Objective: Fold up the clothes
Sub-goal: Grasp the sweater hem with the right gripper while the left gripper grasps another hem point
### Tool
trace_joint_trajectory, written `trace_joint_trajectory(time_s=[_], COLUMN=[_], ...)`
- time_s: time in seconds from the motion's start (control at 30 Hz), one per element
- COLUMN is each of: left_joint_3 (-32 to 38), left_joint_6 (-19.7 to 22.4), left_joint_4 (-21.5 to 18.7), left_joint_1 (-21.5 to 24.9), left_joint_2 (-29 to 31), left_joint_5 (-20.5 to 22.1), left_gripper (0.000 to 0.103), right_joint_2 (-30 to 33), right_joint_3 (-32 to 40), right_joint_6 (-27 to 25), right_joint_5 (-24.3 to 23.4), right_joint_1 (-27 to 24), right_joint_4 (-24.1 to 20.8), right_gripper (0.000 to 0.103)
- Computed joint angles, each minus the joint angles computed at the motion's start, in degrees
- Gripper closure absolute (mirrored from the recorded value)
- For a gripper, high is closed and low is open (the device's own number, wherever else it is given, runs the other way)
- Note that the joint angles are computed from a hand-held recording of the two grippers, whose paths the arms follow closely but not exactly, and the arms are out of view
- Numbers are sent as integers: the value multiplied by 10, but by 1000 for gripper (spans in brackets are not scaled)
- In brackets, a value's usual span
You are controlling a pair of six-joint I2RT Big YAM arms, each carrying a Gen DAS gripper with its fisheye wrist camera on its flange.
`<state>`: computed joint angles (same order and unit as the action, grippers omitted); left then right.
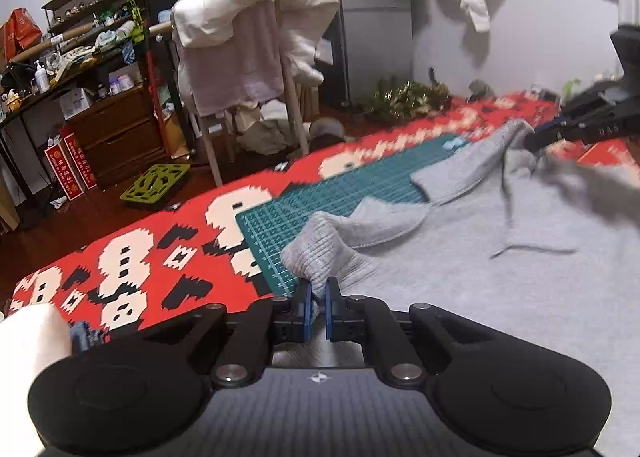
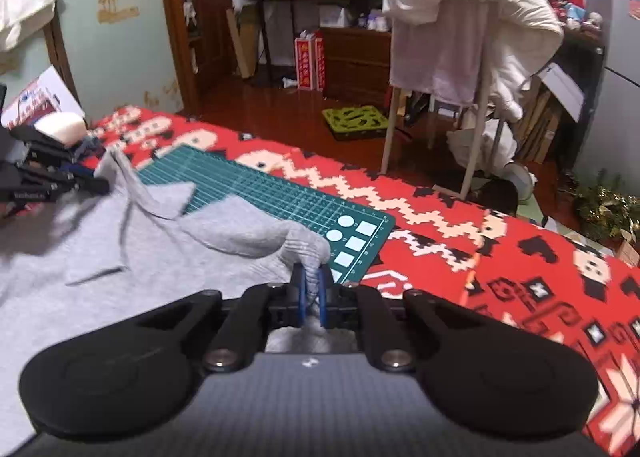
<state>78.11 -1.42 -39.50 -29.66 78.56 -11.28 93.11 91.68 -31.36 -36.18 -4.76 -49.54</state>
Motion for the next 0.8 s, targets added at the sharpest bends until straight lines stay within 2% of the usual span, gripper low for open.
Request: trace_joint_trajectory(time_s=[0.1, 0.2, 0.33, 0.43, 0.5, 0.53, 0.67, 0.8], left_joint_3=[-2, 8, 41, 69, 79, 81, 90, 116], left_joint_6=[-24, -54, -110, -162, -195, -208, -255, -273], left_joint_4=[-19, -55, -126, -178, -194, -195, -202, -216], left_joint_1=[-18, -43, -68, -77, -67, -59, -18, 16], left_joint_2=[-39, -73, -93, -94, -82, -74, -30, 32], left_joint_5=[-1, 0, 12, 31, 45, 52, 96, 123], left_gripper=[97, 97, 97, 97, 97, 97, 97, 97], right_joint_2=[-44, -94, -148, -165, -164, -162, -141, -83], right_joint_3=[-21, -35, -27, -7, 4, 6, 7, 25], right_joint_6=[5, 8, 12, 10, 15, 18, 59, 119], right_joint_5=[-18, -42, -73, -78, -83, -83, -59, -17], right_joint_1=[-17, -39, -76, -98, -109, -111, -99, -66], right_joint_4=[-15, -51, -152, -240, -283, -292, -281, -244], right_gripper=[98, 98, 98, 98, 98, 98, 98, 98])
